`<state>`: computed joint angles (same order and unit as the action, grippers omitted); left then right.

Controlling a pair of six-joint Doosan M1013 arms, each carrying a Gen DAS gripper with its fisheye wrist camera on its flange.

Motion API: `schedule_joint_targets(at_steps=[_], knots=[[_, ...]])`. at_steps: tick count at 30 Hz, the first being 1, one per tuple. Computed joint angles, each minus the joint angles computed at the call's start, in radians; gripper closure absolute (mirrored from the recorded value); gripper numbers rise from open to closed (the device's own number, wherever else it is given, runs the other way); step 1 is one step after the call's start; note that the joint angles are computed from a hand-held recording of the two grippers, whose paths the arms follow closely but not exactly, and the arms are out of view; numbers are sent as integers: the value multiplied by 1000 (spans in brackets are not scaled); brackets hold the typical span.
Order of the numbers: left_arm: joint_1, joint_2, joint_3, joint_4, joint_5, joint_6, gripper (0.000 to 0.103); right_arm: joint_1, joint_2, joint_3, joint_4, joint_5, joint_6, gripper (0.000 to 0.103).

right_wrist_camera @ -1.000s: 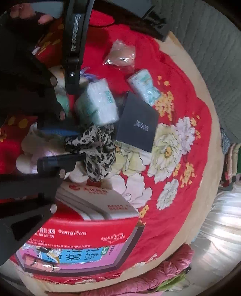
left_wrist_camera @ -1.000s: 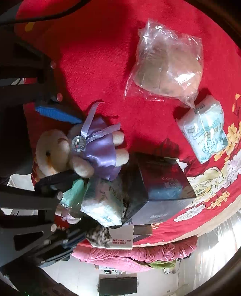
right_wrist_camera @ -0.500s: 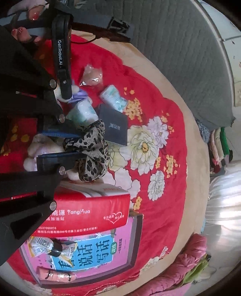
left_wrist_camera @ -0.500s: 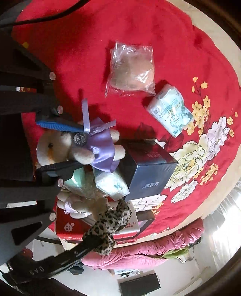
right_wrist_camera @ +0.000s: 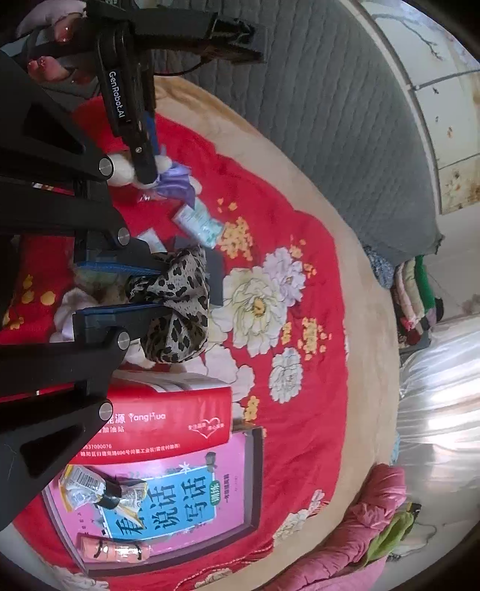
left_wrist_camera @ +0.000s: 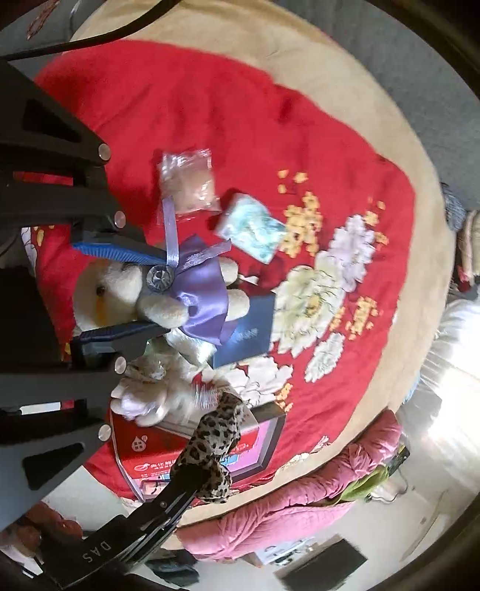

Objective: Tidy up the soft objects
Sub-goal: 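Carry the bunny and leopard scrunchie with both grippers over the grey box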

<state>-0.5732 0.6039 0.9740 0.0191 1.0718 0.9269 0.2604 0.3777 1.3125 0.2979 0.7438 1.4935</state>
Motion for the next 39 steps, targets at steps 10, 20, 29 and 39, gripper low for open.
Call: schedule_joint_targets(at_steps=[10,20,29,39], knots=[[-32,-21,-15,77,-11,16,73,-3,-44,26,4,-51,-2,89],[-63,-18,-53,136,-2,31,73,-5,-78,49,-39,-81,20,89],[-91,18,-134,140,22,78,73,-19,-113,77,-120,-101,87,89],[-122,117,-312,103,88,177,73,-71,-145,116,-160,-121,164,89]])
